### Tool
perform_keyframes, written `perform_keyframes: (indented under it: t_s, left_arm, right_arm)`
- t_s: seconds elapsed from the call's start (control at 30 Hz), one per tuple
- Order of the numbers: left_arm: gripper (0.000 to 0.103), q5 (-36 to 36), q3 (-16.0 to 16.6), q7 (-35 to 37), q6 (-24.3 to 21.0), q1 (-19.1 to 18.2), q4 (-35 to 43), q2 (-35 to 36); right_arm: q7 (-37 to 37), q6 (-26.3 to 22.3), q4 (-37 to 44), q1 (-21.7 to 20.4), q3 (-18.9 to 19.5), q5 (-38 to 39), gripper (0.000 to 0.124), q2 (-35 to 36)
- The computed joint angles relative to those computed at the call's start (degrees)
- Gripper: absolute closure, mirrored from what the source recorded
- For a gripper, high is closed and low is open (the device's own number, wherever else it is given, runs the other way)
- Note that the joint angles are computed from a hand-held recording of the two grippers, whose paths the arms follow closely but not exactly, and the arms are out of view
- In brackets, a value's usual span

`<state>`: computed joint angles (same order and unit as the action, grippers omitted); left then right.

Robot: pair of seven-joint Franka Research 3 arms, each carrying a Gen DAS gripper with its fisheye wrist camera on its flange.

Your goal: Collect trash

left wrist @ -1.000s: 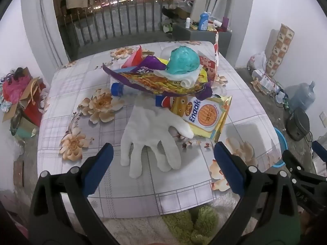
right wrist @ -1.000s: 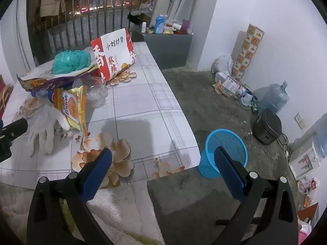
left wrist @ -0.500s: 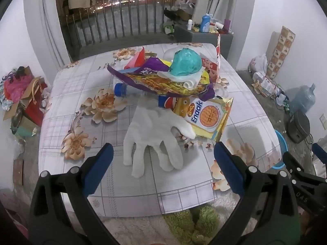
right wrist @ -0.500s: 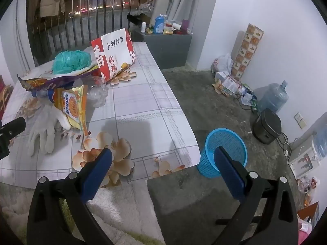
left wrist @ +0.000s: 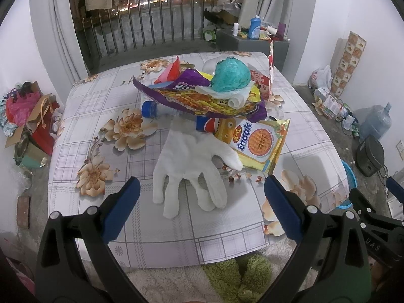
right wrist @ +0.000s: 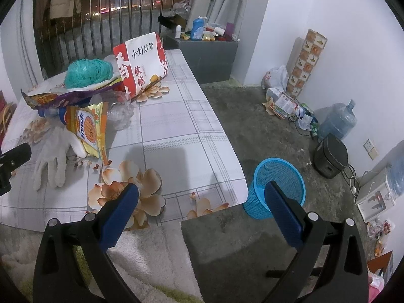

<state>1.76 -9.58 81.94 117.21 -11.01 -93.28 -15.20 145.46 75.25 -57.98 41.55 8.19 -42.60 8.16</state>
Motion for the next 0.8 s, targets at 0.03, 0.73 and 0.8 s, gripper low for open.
perform_keyframes:
  t_s: [0.03, 0.73, 0.8]
  left_arm:
    - [0.009, 0.02, -0.03, -0.06, -0.07, 0.05, 0.0, 0.03]
    - [0.009, 0.15, -0.08, -0.14, 0.27, 0.05, -0.52, 0.15]
    - [0.009, 0.18, -0.1, -0.21, 0.33, 0.06, -0.5, 0.16]
  right_arm:
    - [-0.13, 0.07, 0.01, -0.09, -0.04, 0.14, 0.027, 0.06]
    - [-0.59, -0.38, 1.01, 0.33, -0.52, 0.07, 0.027, 0.73]
    - [-0.75, -0.5, 1.22, 0.38, -0.56, 0.03, 0.027, 0.84]
